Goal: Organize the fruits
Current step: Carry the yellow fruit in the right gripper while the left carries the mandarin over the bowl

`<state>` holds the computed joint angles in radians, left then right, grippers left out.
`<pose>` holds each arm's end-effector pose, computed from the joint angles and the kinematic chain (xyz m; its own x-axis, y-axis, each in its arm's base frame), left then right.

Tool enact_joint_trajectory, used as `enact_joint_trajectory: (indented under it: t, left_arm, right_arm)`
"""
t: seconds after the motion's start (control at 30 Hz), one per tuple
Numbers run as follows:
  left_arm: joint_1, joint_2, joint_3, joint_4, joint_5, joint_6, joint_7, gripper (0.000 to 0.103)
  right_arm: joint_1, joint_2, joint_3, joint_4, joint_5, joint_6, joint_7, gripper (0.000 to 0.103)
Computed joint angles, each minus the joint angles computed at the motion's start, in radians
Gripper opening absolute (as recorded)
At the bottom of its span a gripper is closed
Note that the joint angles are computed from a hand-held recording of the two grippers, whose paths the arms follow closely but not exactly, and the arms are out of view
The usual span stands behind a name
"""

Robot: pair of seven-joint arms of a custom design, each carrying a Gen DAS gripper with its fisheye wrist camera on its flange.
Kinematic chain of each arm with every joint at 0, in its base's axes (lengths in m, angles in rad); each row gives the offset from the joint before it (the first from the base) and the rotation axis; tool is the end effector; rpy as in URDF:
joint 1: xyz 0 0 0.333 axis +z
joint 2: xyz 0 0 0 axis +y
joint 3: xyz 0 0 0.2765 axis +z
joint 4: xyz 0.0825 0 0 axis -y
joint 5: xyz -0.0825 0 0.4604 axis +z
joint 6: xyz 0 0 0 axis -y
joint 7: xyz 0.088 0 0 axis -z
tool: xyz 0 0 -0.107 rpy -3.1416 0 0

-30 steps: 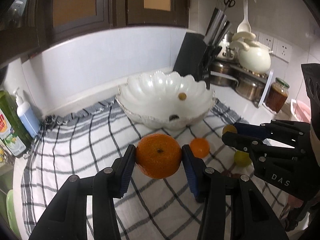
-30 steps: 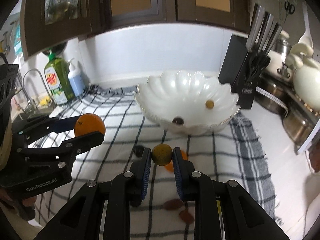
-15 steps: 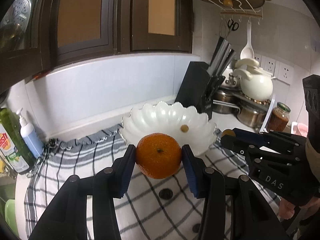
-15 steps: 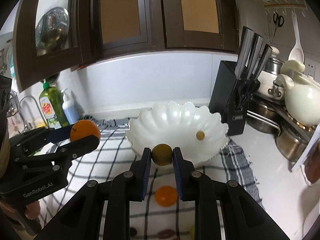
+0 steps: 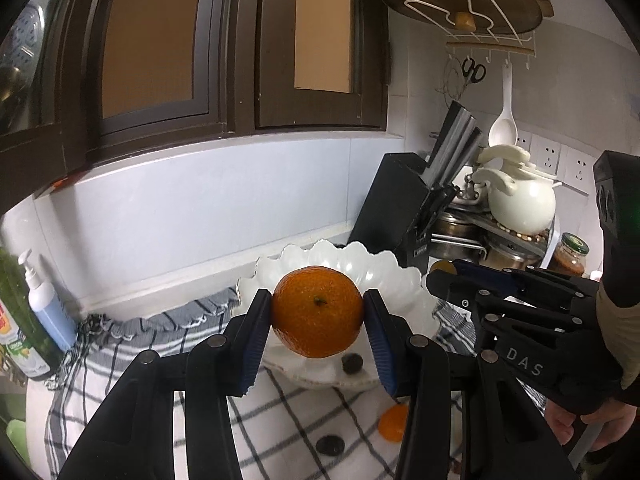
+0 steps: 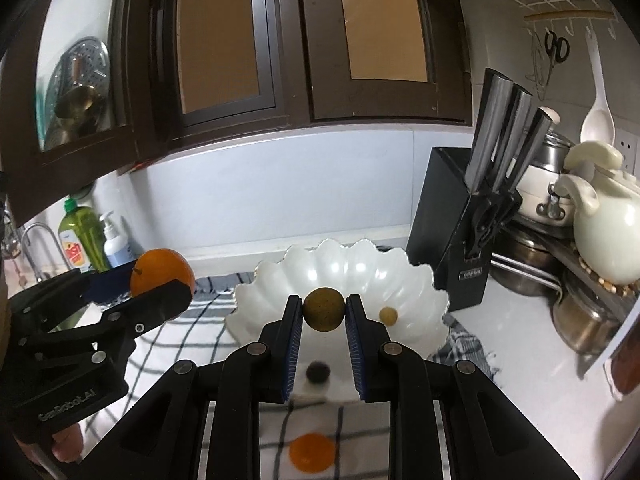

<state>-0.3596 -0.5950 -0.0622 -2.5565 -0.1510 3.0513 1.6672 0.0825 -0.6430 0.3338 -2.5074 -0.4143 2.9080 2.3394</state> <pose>0.4656 -0.1979 0.5367 -0.3877 -0.9216 0.0193 -0.4332 0.1637 -0.8863 0.4517 0.2382 0.5441 0.0926 -0.9929 -0.0743 -0.4848 0.0202 -0.8744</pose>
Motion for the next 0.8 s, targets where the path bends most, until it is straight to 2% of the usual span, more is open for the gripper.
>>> enact_joint_trajectory:
  t: [0.23,0.47,0.8]
  left_arm:
    - [0.035,0.113,-0.019,0.105,0.018,-0.005,-0.004,0.046]
    - [0.112,0.231,-0.073,0.22,0.065,-0.032,-0.032,0.046]
    - [0.163,0.432,-0.1,0.422,0.087,-0.166,-0.043,0.046]
  right_arm:
    - [-0.046,0.094,0.007,0.087,-0.051,0.001,-0.014,0.023]
    - [-0.002,0.232,-0.071,0.191,-0.045,-0.013,-0.086,0.023]
    - [0.105,0.437,-0.202,0.361,0.083,-0.089,-0.262,0.023]
